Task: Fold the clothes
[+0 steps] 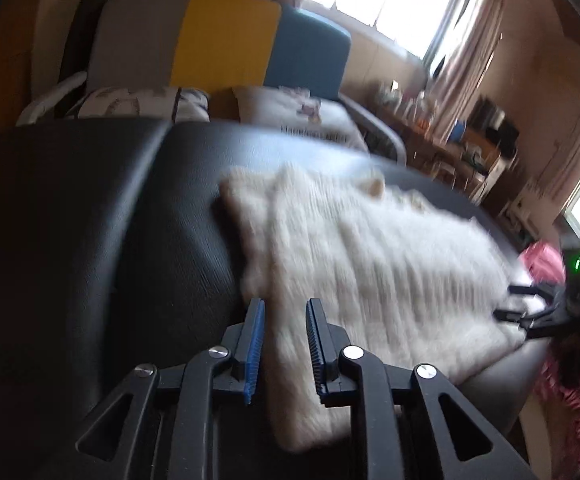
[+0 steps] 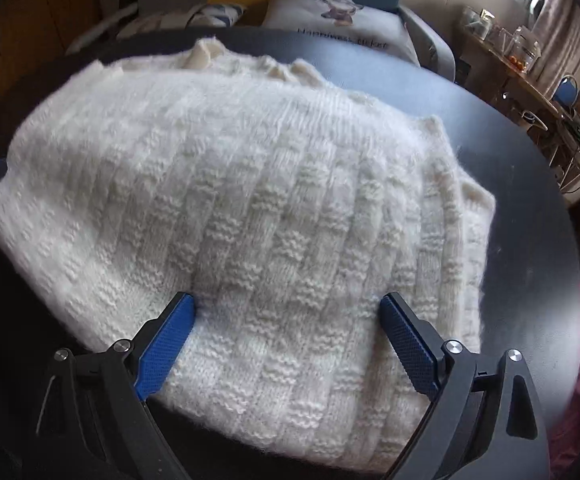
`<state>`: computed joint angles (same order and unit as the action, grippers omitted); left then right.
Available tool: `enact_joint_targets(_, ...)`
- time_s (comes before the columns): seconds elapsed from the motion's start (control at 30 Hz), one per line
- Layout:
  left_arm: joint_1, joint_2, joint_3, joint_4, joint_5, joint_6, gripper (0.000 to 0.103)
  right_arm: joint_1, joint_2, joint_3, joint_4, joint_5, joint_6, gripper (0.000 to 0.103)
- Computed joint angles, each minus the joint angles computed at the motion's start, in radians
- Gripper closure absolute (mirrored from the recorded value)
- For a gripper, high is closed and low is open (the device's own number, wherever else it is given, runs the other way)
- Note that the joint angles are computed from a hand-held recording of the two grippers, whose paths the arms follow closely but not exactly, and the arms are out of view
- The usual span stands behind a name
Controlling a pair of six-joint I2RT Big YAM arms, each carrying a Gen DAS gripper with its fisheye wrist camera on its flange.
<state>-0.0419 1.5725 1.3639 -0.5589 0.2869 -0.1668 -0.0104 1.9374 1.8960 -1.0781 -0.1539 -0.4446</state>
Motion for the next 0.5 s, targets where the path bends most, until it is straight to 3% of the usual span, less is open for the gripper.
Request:
enact_joint_targets(0.13,0.051,0.077,0.137,-0.039,0.111,0.067,0.074,0.010,-0.005,0.028,0.029,-0.045,0.014,0.008)
enact_joint_targets(0.3,0.063,0.319,0.480,-0.321,0.265,0.187,0.072,0.033,0.040,0.099,0.031,-0.063,0.078,0.008)
enact_joint_targets(0.5,0.047,0.544,0.786,-0.613,0.369,0.303,0.071,0.054,0.071,0.128,0.042,-0.067,0.090,0.008)
